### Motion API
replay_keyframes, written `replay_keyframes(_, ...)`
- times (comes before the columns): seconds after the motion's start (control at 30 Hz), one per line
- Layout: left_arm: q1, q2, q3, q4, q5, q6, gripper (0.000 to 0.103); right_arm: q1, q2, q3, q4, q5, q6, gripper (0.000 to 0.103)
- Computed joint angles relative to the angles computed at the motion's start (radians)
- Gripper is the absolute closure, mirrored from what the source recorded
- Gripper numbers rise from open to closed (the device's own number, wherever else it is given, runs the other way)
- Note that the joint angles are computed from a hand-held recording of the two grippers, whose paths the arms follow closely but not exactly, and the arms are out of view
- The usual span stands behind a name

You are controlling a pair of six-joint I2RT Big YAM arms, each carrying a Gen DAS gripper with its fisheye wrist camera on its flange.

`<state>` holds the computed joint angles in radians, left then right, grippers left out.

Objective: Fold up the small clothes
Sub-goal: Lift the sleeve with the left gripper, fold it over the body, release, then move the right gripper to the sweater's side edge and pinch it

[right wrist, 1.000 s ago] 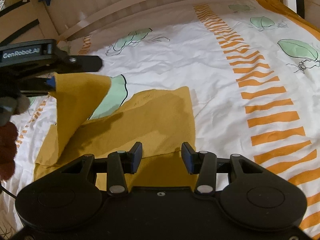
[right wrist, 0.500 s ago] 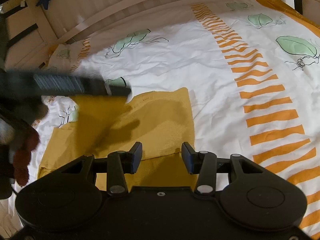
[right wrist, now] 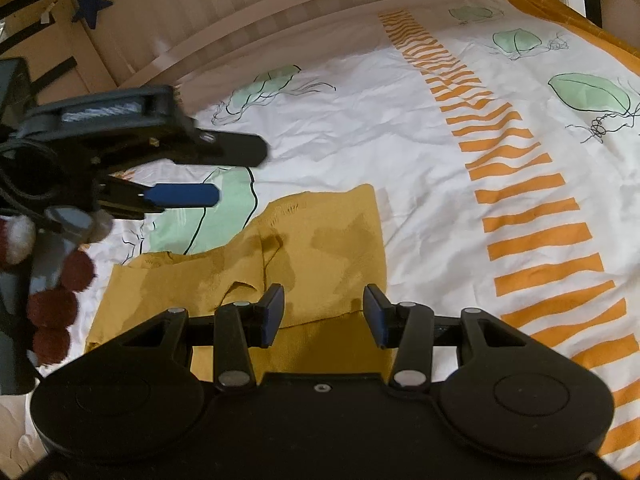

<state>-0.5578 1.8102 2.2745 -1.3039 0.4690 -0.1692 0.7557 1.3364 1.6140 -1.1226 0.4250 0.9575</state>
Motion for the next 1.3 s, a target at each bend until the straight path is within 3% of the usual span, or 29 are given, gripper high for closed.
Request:
replay_keyframes(0.23, 0.061, -0.118, -0.166, 0.043, -0.138, 0.079, 0.025, -0.001, 0.007, 0.004, -0.007, -0.004, -0.003, 0.049)
replay_keyframes(0.57, 0.221, -0.290, -0.460, 0.134, -0.351, 0.160, 0.025, 0.018, 0.034, 0.007, -0.007, 0.008, -0.038, 0.049)
replay_keyframes(0.77, 0.276, -0.326, -0.553, 0.188, -0.372, 0.209, 0.025, 0.033, 0.048, 0.005, 0.015, 0.035, -0.081, 0.049)
replay_keyframes(0.97, 0.327, -0.330, -0.615, 0.246, -0.327, 0.188, 0.025, 0.050, 0.062, -0.006, 0.035, 0.075, -0.126, 0.048)
replay_keyframes(1.2, 0.377, -0.270, -0.569, 0.157, -0.356, 0.199, 0.025, 0.081, 0.088, -0.010, 0.060, 0.126, -0.183, 0.047)
replay_keyframes(1.3, 0.396, -0.264, -0.562, 0.140, -0.324, 0.175, 0.025, 0.110, 0.115, 0.015, 0.060, 0.195, -0.239, 0.038)
